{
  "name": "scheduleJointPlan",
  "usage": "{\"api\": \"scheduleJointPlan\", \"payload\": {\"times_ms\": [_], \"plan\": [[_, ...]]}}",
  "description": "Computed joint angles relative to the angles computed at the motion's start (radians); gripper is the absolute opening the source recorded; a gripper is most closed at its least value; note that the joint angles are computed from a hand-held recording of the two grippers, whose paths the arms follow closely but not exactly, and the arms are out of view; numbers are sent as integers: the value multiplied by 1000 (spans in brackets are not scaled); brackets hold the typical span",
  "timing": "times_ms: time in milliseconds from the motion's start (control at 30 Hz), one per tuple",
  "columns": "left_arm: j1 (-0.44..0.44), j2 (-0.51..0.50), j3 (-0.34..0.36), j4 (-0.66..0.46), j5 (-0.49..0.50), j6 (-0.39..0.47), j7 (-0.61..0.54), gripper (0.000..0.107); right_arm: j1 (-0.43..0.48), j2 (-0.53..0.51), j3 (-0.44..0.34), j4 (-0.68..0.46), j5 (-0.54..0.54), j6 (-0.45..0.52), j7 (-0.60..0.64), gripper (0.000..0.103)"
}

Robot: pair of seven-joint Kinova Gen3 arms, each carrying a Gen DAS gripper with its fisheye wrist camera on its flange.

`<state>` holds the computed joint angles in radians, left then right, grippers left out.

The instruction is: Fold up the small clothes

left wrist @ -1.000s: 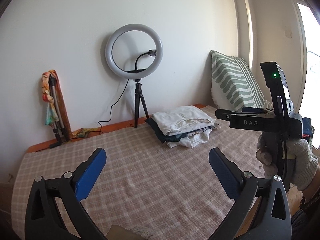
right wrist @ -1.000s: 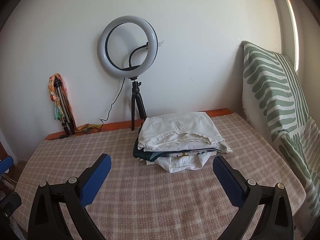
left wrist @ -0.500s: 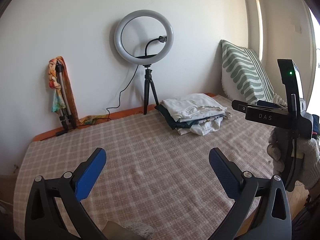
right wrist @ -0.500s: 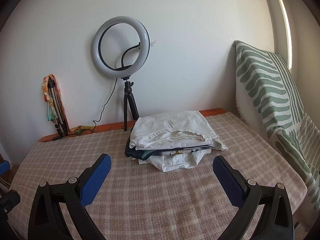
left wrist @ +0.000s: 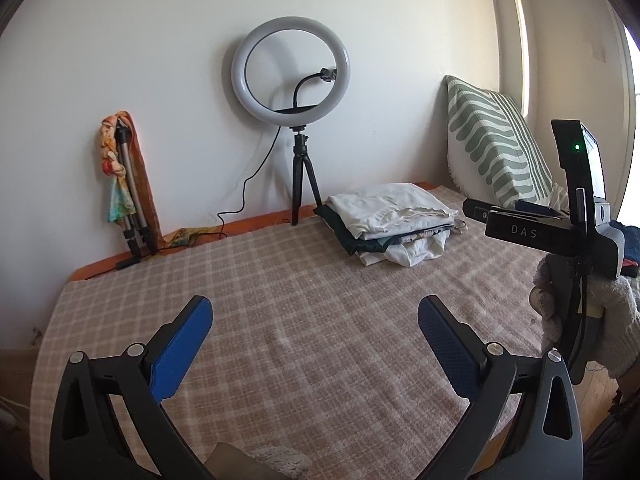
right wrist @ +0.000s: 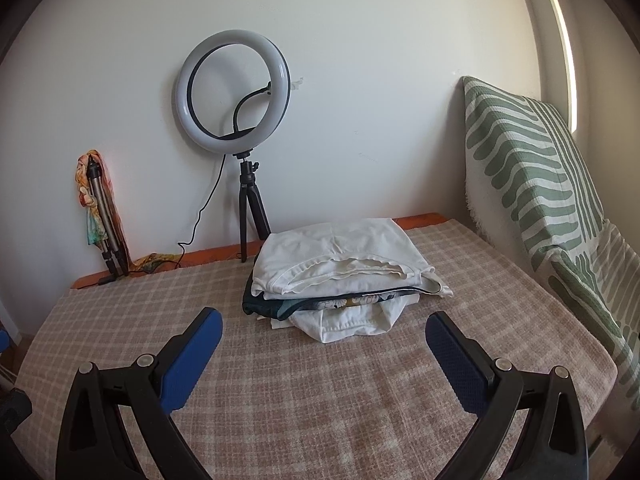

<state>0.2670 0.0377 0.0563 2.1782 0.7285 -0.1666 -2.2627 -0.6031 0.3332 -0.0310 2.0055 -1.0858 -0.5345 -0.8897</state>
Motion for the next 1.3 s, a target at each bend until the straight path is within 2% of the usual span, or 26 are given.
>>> {"api": "scheduleJointPlan", "payload": {"times_ms": [433,1300], "plan": [[-9,-6,10,4,-21,-2,17,102,-4,1,-3,6,-5,-8,-14,103],[-22,-19,35,0,51,-6,-65,102,-11,5,-1,10,9,-7,-40,103]]}}
